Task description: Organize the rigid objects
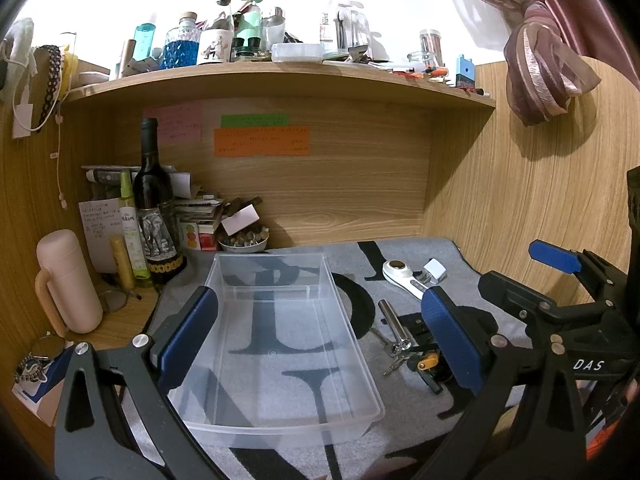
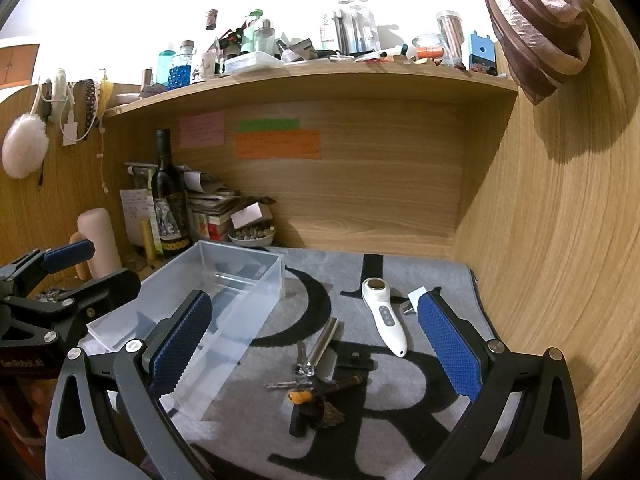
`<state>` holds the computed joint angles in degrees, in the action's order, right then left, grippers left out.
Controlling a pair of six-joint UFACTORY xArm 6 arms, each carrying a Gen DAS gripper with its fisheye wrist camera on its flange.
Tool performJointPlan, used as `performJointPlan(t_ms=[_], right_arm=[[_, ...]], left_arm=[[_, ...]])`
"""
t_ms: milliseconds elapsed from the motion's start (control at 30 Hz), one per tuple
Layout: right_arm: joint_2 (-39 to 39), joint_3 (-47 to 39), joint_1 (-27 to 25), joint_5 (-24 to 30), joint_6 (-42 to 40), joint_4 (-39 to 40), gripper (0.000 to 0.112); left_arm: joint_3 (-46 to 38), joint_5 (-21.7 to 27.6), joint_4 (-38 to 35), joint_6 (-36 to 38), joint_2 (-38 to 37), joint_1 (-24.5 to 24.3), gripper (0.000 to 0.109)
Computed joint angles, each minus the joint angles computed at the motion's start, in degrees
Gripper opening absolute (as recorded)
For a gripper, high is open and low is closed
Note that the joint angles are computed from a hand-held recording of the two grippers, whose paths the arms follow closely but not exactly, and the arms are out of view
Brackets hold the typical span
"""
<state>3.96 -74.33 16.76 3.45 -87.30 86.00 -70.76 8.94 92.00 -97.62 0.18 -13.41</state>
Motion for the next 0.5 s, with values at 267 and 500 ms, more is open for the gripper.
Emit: performJointPlan(t_ms=[267,500], right_arm=[[-0.41,0.04,0.21,0.02,-2.84,2.26,0.103],[-0.81,0.2,0.34,-0.05,-4.44,3.58,0.103]], left_arm=[[-0.09,-0.11,0.73,-0.57,0.15,0.09,0.103],[-0.07,-0.2,1.66,-1.46,0.14,0.18,0.103]])
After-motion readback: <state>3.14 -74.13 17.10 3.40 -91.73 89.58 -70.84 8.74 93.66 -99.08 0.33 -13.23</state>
